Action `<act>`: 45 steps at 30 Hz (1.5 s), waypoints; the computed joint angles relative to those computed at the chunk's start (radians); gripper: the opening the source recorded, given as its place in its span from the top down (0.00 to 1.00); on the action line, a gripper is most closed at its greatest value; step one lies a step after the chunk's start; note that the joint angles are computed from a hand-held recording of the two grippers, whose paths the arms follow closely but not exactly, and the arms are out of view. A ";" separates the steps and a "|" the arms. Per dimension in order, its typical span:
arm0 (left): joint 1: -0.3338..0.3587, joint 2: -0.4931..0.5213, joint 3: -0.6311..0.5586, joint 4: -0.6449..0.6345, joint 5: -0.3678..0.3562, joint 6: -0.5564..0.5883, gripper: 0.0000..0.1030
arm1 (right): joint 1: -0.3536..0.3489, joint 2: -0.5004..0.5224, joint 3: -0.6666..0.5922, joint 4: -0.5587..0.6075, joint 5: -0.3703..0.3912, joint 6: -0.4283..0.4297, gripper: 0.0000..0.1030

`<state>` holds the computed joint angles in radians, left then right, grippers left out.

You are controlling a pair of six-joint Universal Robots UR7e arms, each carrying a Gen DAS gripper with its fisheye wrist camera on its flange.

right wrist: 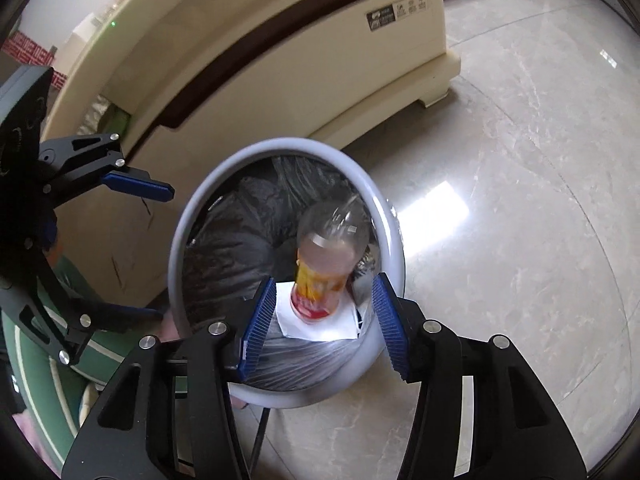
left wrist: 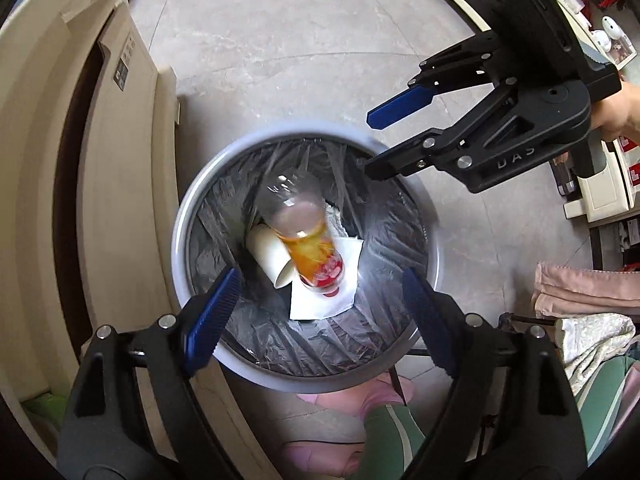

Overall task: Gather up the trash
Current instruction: 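Carry bottle and paper over the bin and open both tools to drop them, then return both tools to the table toward the clear lid and white box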

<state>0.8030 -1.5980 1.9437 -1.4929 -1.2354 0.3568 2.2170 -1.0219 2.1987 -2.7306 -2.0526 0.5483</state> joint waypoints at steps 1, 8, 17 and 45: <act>-0.003 -0.002 -0.001 -0.001 0.005 0.003 0.22 | 0.003 -0.006 -0.001 0.003 -0.003 0.000 0.49; -0.035 -0.043 -0.029 0.005 -0.003 -0.010 0.17 | 0.046 -0.056 -0.017 0.010 -0.032 0.000 0.39; -0.060 -0.148 -0.203 0.071 0.002 -0.071 0.09 | 0.143 -0.019 -0.204 0.071 -0.037 -0.129 0.25; 0.335 -0.113 -0.609 0.175 0.161 0.145 0.07 | 0.174 0.747 -1.407 0.500 -0.022 -0.612 0.14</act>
<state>1.1382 -1.7111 1.3344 -1.3178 -1.0746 0.5015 2.3906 -0.2744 0.7915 -2.2308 -2.0743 -0.0634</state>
